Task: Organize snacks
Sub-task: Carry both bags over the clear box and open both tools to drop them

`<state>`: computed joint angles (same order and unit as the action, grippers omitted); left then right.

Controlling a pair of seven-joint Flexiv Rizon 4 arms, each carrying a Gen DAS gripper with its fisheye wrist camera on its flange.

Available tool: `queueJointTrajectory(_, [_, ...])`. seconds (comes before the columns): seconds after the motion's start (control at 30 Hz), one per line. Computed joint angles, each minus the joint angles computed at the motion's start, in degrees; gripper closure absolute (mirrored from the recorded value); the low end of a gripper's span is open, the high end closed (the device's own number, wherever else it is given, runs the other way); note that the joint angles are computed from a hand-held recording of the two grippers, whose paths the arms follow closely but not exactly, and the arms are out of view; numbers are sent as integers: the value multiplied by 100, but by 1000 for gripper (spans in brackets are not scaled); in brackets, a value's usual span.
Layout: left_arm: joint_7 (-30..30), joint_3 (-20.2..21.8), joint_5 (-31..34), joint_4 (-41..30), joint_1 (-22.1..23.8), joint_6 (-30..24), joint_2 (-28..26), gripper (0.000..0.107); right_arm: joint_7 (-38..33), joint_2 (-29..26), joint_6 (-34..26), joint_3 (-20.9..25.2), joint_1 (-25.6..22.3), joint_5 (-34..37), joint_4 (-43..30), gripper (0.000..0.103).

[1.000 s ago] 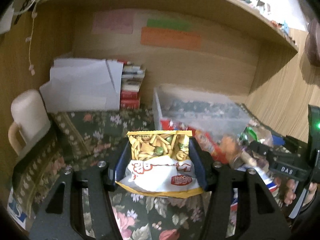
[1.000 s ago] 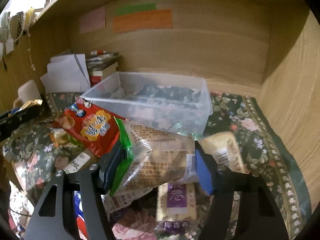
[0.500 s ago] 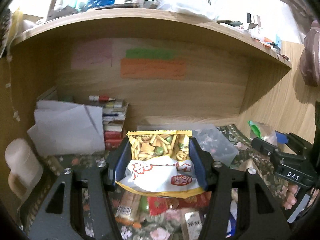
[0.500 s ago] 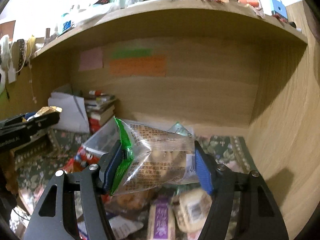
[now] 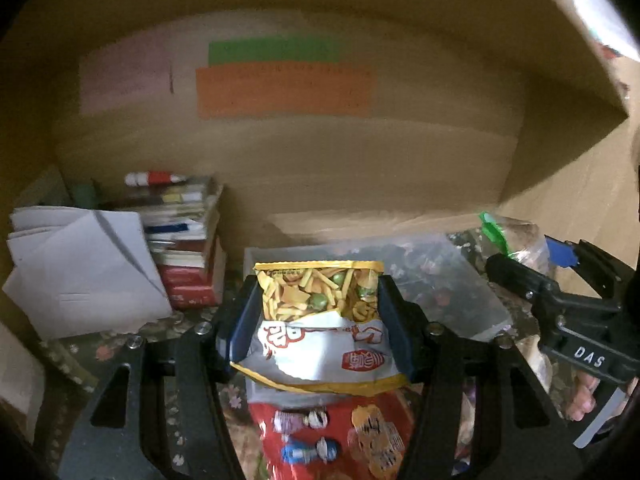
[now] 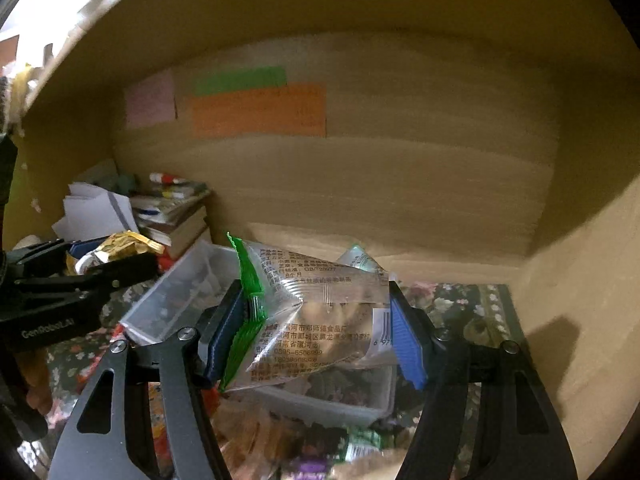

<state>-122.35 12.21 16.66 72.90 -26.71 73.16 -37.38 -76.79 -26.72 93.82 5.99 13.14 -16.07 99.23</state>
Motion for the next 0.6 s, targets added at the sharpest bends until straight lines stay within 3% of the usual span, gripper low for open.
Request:
queueJointTrajectory(0.27, [494, -313, -286, -642, 228, -551, -429, 49, -413, -477, -832, 549, -282, 195, -719, 38])
queueJointTrajectory(0.37, [591, -319, -320, -781, 230, -651, -525, 42, -543, -547, -969, 583, -267, 317, -839, 34])
queueJointTrajectory(0.47, [447, -226, -290, -799, 183, -557, -555, 35, -515, -503, -893, 343, -92, 326, -761, 33])
queueJointTrajectory(0.6, [408, -218, -288, -669, 194, -398, -468, 33, -289, -403, -531, -81, 216, 200, -551, 21])
